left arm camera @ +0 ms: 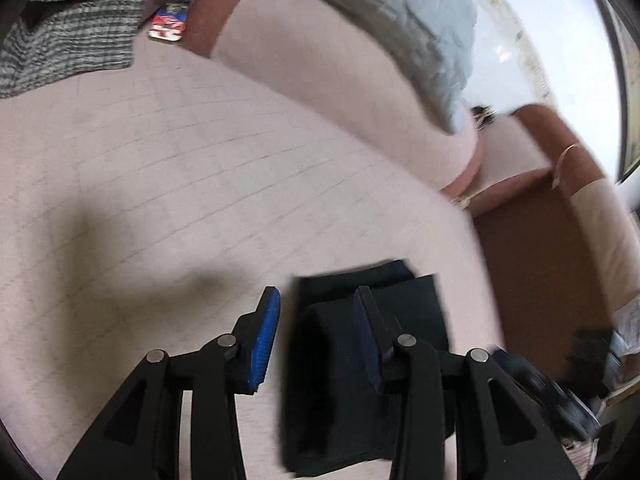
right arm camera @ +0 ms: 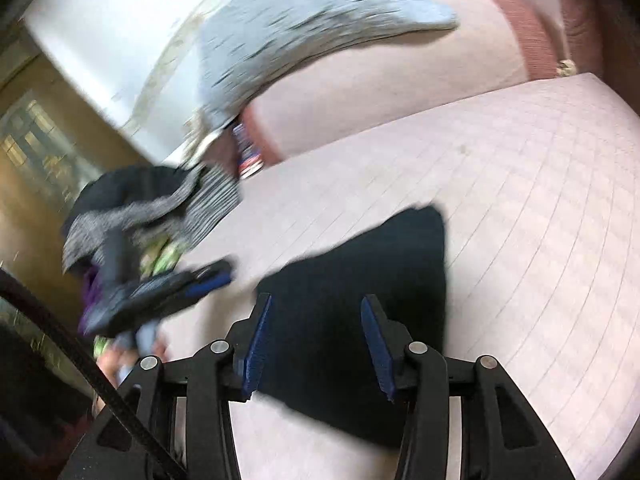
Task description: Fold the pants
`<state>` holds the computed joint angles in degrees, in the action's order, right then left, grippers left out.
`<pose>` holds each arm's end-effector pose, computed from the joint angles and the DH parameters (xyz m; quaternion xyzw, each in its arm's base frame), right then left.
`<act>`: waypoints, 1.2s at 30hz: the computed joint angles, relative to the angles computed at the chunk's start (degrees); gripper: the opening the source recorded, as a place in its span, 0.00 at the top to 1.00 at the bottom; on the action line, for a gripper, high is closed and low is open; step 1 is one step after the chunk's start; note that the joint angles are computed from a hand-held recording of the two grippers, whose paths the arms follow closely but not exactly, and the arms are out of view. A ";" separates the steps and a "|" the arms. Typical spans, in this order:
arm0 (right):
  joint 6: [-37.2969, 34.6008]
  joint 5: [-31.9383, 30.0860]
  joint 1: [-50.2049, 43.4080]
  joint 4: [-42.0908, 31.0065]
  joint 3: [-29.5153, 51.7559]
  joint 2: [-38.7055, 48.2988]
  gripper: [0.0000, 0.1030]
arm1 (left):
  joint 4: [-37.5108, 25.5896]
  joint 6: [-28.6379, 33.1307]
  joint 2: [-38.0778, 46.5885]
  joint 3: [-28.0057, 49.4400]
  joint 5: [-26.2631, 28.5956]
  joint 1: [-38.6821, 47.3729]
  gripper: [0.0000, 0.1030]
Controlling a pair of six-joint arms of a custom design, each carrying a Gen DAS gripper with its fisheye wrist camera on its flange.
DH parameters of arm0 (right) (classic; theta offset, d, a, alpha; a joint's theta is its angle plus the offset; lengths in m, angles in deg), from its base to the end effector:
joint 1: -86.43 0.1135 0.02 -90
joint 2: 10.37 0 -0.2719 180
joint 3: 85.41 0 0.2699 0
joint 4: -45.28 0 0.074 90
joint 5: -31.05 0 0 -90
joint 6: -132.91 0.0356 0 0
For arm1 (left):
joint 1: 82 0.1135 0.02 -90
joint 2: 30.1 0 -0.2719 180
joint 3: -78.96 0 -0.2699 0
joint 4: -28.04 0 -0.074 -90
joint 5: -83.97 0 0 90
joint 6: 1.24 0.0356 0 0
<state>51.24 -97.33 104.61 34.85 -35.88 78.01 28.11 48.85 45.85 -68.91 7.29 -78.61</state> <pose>0.2677 0.1112 0.1388 -0.1900 0.8723 0.3753 0.2492 0.2273 0.0052 0.1153 -0.2947 0.8658 -0.2235 0.3370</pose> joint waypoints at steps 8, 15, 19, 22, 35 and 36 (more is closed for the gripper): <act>10.77 3.68 1.56 -4.96 26.63 29.05 0.51 | 5.00 1.53 22.82 11.60 -4.35 -9.04 0.59; 9.55 10.86 2.43 -4.41 26.35 27.24 0.50 | 4.43 3.87 19.58 10.55 -5.42 -7.47 0.59; 3.50 8.87 -2.17 -1.61 14.44 16.04 0.50 | -0.96 2.20 6.73 4.99 -11.65 -11.28 0.58; -2.24 10.96 -4.95 1.31 3.22 7.34 0.50 | -4.25 0.24 1.42 2.21 -20.41 -20.06 0.54; -9.55 7.29 -16.75 8.50 -16.72 -4.41 0.40 | -10.71 -12.62 -8.31 -4.72 -31.83 -33.86 0.44; -9.96 7.34 -17.57 8.86 -19.03 -7.81 0.40 | -13.73 -15.86 -10.64 -5.24 -35.55 -37.21 0.37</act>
